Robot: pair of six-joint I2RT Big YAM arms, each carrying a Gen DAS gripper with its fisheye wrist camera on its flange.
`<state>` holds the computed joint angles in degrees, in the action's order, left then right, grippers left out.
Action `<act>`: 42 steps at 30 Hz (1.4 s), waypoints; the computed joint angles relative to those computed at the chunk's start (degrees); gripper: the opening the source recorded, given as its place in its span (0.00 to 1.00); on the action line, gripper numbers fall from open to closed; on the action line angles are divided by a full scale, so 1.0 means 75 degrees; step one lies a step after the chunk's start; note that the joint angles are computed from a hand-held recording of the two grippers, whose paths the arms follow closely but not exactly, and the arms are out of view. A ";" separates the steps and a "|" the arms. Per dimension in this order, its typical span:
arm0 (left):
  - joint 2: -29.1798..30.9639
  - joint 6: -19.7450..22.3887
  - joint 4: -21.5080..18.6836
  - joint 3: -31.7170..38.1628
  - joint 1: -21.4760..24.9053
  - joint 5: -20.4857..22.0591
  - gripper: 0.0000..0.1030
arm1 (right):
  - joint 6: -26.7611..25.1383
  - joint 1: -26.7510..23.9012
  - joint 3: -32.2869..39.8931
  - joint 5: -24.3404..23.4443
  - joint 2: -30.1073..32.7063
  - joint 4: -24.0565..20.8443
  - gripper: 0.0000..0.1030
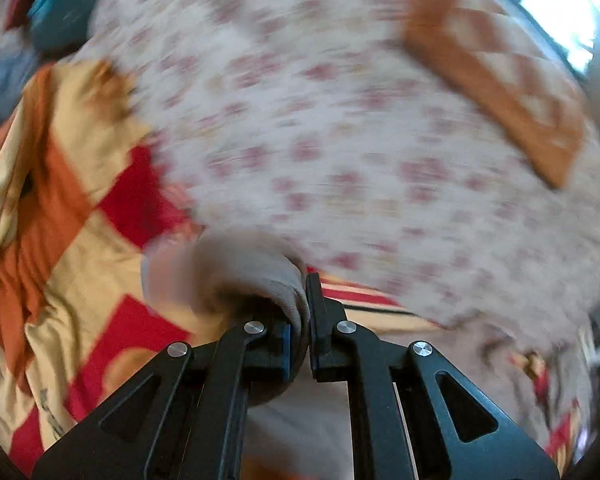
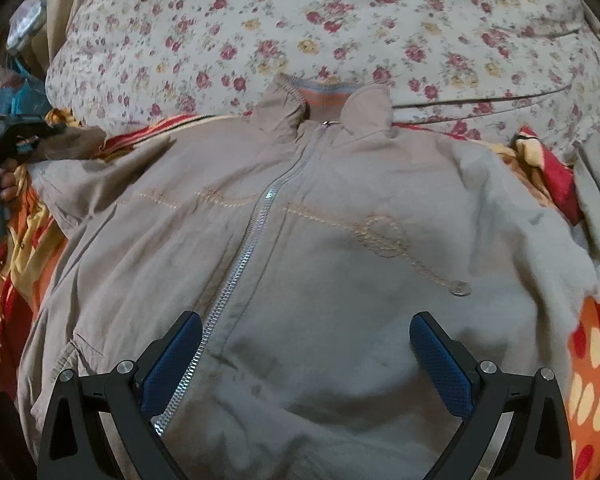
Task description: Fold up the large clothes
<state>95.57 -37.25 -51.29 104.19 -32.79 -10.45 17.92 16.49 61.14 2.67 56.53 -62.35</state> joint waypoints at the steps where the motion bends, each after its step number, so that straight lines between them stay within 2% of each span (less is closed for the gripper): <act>1: 0.0034 0.0079 -0.0040 0.0179 -0.0196 -0.0004 0.05 | 0.0014 -0.0034 0.0003 -0.0011 -0.0034 -0.0007 1.00; 6: 0.0493 0.0590 -0.0302 0.1241 -0.1536 0.0159 0.05 | 0.0070 -0.0409 -0.0037 -0.0138 -0.0494 -0.0121 1.00; 8: 0.1021 0.0775 -0.0491 0.1932 -0.2077 0.0410 0.05 | 0.0068 -0.0568 -0.0056 -0.0107 -0.0670 -0.0200 1.00; 12: 0.2099 0.0955 -0.0960 0.3086 -0.2833 0.0533 0.05 | 0.0070 -0.1117 -0.0116 -0.0198 -0.1028 -0.0380 1.00; 14: 0.2818 0.1077 -0.1496 0.3852 -0.3089 0.0899 0.13 | 0.0031 -0.1549 -0.0190 -0.0312 -0.1218 -0.0521 1.00; 15: 0.3191 0.1150 -0.1885 0.4297 -0.3195 0.1048 0.28 | -0.0001 -0.1697 -0.0208 -0.0359 -0.1248 -0.0564 1.00; 16: 0.3359 0.1166 -0.2057 0.4453 -0.3279 0.1184 0.46 | -0.0007 -0.1864 -0.0232 -0.0395 -0.1296 -0.0651 1.00; 17: 0.3440 0.1183 -0.2080 0.4433 -0.3329 0.1393 0.49 | -0.0058 -0.2095 -0.0232 -0.0491 -0.1331 -0.0738 1.00; 19: 0.3339 0.1205 -0.2079 0.4189 -0.3390 0.1535 0.49 | -0.0137 -0.2359 -0.0251 -0.0611 -0.1410 -0.0826 1.00; 22: 0.2555 0.1241 -0.1750 0.3114 -0.3298 0.1649 0.51 | -0.0308 -0.2535 -0.0248 -0.0649 -0.1444 -0.0812 1.00; 23: 0.2233 0.1301 -0.1639 0.2709 -0.3239 0.1503 0.52 | -0.0332 -0.2526 -0.0222 -0.0676 -0.1411 -0.0782 1.00; 25: 0.1614 0.1363 -0.1523 0.1923 -0.3153 0.0952 0.52 | -0.0420 -0.2496 -0.0182 -0.0825 -0.1322 -0.0657 1.00; 26: 0.1311 0.1341 -0.1539 0.1542 -0.3094 0.0501 0.52 | -0.0457 -0.2428 -0.0159 -0.0837 -0.1252 -0.0570 1.00; 28: 0.0879 0.1145 -0.1818 0.0953 -0.2976 -0.0633 0.52 | -0.0598 -0.2242 -0.0044 -0.0742 -0.0984 -0.0381 1.00; 30: 0.0678 0.0776 -0.2234 0.0557 -0.2786 -0.1453 0.52 | -0.0595 -0.2150 0.0070 -0.0622 -0.0678 -0.0216 1.00; 32: 0.0515 0.0198 -0.2553 0.0138 -0.2480 -0.1797 0.52 | -0.0475 -0.2174 0.0130 -0.0642 -0.0393 0.0043 1.00; 35: 0.0319 -0.0429 -0.2475 -0.0438 -0.2100 -0.1467 0.52 | -0.0380 -0.2197 0.0281 -0.0289 0.0142 0.0262 1.00; 36: 0.0254 -0.0555 -0.2307 -0.0621 -0.2030 -0.1269 0.52 | -0.0396 -0.2211 0.0330 -0.0217 0.0336 0.0335 0.97; 37: 0.0225 -0.0650 -0.2159 -0.0733 -0.2005 -0.1123 0.52 | -0.0534 -0.2259 0.0415 -0.0406 0.0621 0.0366 0.81; 39: 0.0221 -0.0710 -0.2085 -0.0804 -0.2026 -0.1117 0.52 | -0.0794 -0.2294 0.0576 -0.0859 0.0966 0.0139 0.59; 41: 0.0273 -0.0622 -0.2152 -0.0733 -0.2132 -0.1288 0.52 | -0.1168 -0.2094 0.0601 -0.0558 0.0959 0.0155 0.54; 42: 0.0350 -0.0598 -0.2197 -0.0629 -0.2170 -0.1329 0.52 | -0.1481 -0.1991 0.0558 -0.0345 0.0820 0.0277 0.46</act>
